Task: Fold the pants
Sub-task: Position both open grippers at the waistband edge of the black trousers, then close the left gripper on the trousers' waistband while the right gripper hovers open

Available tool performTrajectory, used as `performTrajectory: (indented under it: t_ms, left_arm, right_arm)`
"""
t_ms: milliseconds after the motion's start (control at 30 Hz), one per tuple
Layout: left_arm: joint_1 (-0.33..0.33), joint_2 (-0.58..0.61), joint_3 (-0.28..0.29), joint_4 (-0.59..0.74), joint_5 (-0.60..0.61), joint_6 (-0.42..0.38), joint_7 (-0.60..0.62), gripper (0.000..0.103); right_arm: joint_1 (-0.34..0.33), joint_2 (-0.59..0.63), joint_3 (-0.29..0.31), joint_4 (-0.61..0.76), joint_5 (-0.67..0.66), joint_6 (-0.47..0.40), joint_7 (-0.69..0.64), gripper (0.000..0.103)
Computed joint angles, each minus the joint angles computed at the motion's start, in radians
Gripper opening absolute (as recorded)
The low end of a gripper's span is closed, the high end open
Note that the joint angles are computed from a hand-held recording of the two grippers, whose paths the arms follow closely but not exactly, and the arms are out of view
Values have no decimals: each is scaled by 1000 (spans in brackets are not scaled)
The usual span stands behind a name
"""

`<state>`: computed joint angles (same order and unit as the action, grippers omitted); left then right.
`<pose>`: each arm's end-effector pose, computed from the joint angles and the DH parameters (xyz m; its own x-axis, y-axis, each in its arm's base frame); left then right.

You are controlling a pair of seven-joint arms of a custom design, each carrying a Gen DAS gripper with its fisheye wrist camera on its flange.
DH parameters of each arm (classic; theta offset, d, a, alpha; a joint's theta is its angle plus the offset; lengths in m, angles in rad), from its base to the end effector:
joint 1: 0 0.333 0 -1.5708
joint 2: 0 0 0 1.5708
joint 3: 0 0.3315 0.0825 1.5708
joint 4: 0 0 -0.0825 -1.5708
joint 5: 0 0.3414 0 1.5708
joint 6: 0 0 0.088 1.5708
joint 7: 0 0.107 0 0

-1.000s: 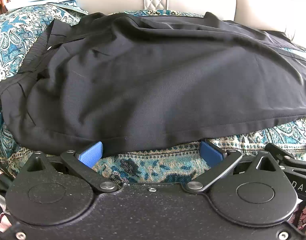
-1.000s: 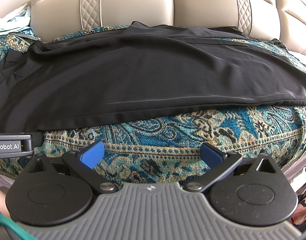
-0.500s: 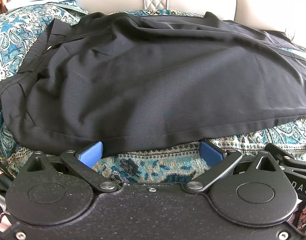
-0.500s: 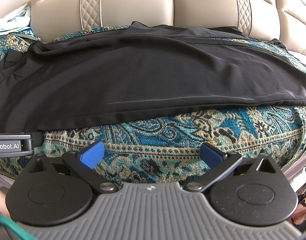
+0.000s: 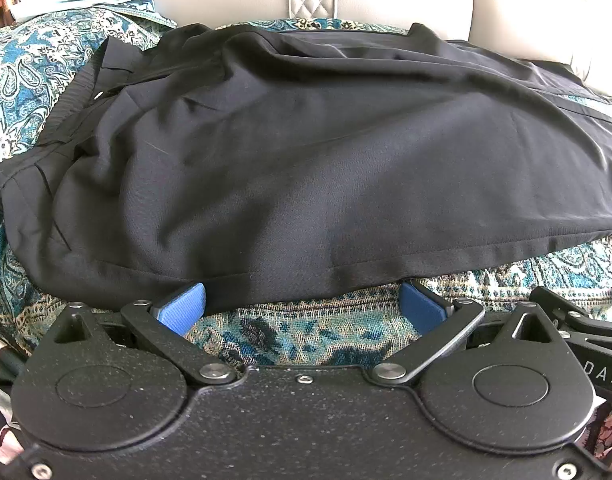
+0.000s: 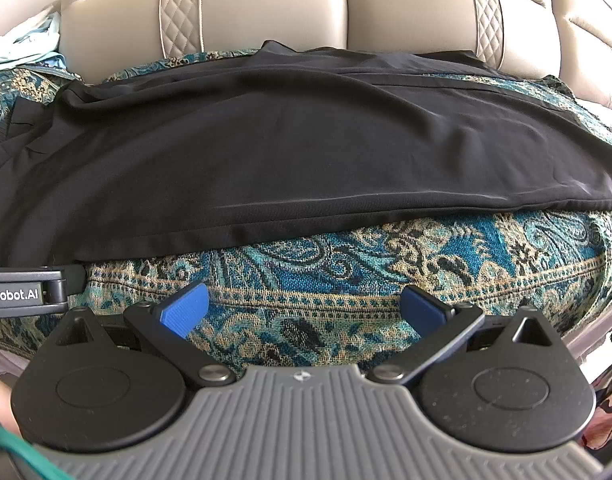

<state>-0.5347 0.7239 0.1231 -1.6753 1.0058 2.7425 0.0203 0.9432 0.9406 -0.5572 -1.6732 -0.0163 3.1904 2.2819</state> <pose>0.6020 -0.3144 0.2475 0.2165 -0.9759 -0.0264 -0.7735 -0.1549 -0.6146 0.6091 0.3536 0.2322 0.0595 -0.9979 -0.0255 -0.7167 -0.0249 -0.6970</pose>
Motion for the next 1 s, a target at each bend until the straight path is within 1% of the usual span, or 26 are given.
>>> performTrajectory:
  t_ms: [133,200,300,367,433,467,500,567,600,633,700,767,833,900,933,1000]
  left_arm:
    - [5,0,-4,1,-11,-1,11,103]
    - [2,0,-1,0,-9,2,10,103]
    - [-2,2,8,-3,7,14,6,103]
    - [24,0,-23,3,-32,1,68,103]
    - [66,-2,-68,12,-108,-7,156,103]
    - [81,-6,-77,9,-139,2,186,103]
    - [90,-13,-78,-1,-159,23,205,103]
    - [102,-39,-60,-32,-183,90,220,103]
    - [103,-51,-47,-44,-193,115,225,103]
    - [111,-65,-36,-52,-207,141,235,103]
    - [117,-82,-6,-50,-232,169,249,103]
    - [126,-83,21,-17,-261,166,267,103]
    - [151,-67,34,45,-307,140,282,103]
    - [176,-32,54,124,-348,125,277,103]
    - [194,-4,60,183,-380,95,276,103]
    - [245,62,43,314,-449,30,302,103]
  right_arm:
    - [-13,-9,16,10,-6,-29,-1,103]
    - [-34,-9,33,38,-21,-58,2,103]
    - [-49,-14,49,46,-49,-68,18,103]
    - [-53,-17,51,36,-70,-51,25,103]
    - [-54,-22,51,19,-85,-30,16,103]
    - [-70,-32,71,19,-92,-40,-2,103]
    - [-97,-49,102,24,-101,-69,-25,103]
    - [-149,-74,159,49,-129,-129,-63,103]
    - [-153,-78,159,53,-145,-132,-61,103]
    - [-146,-79,143,53,-162,-119,-50,103]
    - [-139,-83,116,46,-190,-65,-46,103]
    - [-157,-83,119,63,-193,-26,-67,103]
    - [-206,-75,158,106,-178,-11,-100,103]
    - [-275,-57,224,169,-155,-13,-139,103]
    - [-320,-39,269,226,-143,-40,-163,103]
    - [-384,3,332,318,-124,-55,-196,103]
